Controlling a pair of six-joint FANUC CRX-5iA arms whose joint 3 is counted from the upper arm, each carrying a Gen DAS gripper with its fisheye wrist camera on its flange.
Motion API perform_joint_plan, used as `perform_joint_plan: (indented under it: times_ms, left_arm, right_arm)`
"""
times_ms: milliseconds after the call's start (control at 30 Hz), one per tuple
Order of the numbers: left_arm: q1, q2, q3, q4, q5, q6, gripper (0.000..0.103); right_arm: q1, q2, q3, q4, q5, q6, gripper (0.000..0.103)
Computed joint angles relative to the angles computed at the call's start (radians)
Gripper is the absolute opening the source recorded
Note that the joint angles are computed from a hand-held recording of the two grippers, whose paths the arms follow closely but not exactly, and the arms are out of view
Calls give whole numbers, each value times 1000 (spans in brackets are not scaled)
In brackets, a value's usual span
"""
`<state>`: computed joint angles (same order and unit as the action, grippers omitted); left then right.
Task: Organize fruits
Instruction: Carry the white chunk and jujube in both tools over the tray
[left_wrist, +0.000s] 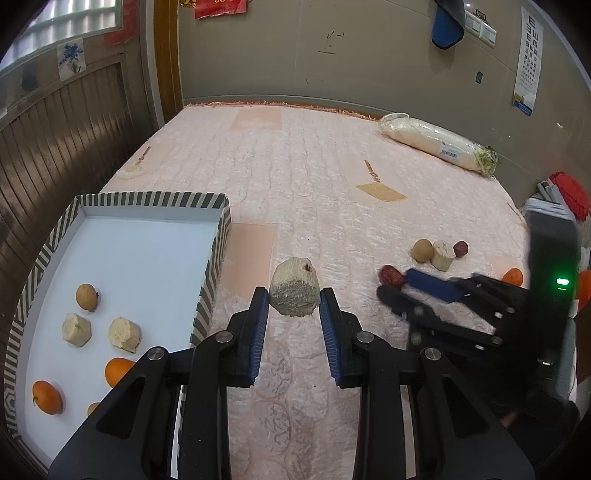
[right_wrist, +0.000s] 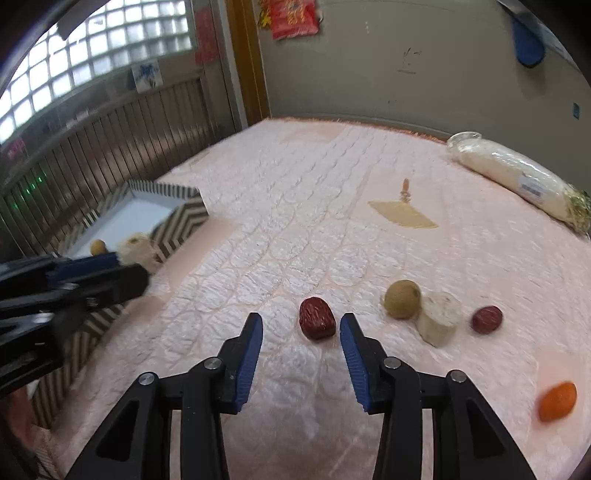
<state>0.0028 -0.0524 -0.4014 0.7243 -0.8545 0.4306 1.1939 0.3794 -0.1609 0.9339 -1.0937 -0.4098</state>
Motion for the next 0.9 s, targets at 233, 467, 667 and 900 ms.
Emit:
perform_joint_plan:
  times_ms: [233,467,667,900]
  left_arm:
    - [-3,7,3,-3,-8,-2,28]
    - [11,-16,-10,15,-5,-25,28]
    - [33,-37,-21,22,-10,-43,28]
    - [73,-44,-26,33,-14,-59,28]
  right_arm:
    - [22,-24,-31,39,-31,-72,18]
    - [65,-25,-9,91,-79,-126,18]
    - [86,3,43,123,-102,-122,18]
    - [87,38,99,130,-91,-89,18]
